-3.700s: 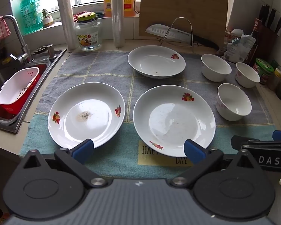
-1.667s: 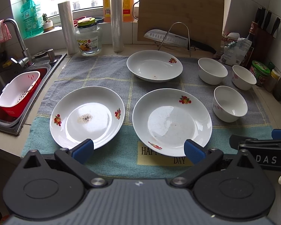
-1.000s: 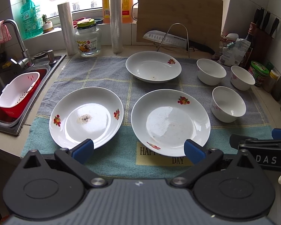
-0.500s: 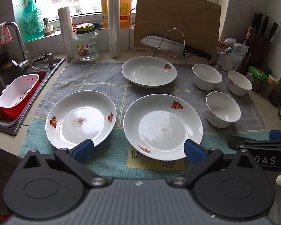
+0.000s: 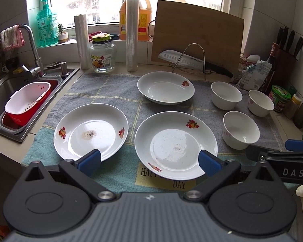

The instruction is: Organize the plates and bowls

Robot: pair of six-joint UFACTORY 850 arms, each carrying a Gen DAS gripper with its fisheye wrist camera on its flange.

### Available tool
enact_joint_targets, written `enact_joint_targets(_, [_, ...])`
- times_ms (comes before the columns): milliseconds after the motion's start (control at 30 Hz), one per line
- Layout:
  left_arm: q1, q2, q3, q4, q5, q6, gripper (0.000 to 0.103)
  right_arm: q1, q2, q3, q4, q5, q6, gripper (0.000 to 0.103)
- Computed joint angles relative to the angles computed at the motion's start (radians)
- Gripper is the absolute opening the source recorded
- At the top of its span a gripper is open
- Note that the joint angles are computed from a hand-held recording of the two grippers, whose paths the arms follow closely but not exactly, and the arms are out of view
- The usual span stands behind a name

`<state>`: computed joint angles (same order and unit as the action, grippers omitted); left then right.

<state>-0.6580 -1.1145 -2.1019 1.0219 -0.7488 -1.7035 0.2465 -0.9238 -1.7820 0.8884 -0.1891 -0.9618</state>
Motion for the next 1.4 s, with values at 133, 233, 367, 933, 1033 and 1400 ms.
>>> enact_joint_targets(133, [0.002,0.012,0.029,0.031,-0.002,-0.044,0.102,-0.006,-0.003,0.005,0.249,-0.019,-0.268,0.103])
enact_joint_targets(233, [0.009,0.025,0.061,0.076,0.007,-0.097,0.102,-0.007,-0.003,0.012,0.442,-0.037,-0.479,0.103])
enact_joint_targets(367, [0.023,0.042,0.111,0.126,0.019,-0.149,0.102,-0.003,-0.011,0.014,0.617,-0.072,-0.674,0.103])
enact_joint_targets(933, [0.202,0.149,0.354,0.192,0.223,-0.11,0.102,0.152,-0.164,-0.182,0.274,-0.078,-0.361,0.103])
enact_joint_targets(1033, [0.232,0.154,0.371,0.208,0.246,-0.09,0.102,0.183,-0.21,-0.251,0.085,-0.093,-0.154,0.103])
enact_joint_targets(1400, [0.312,0.151,0.393,0.249,0.375,0.009,0.102,0.264,-0.337,-0.406,-0.358,-0.148,0.329,0.103])
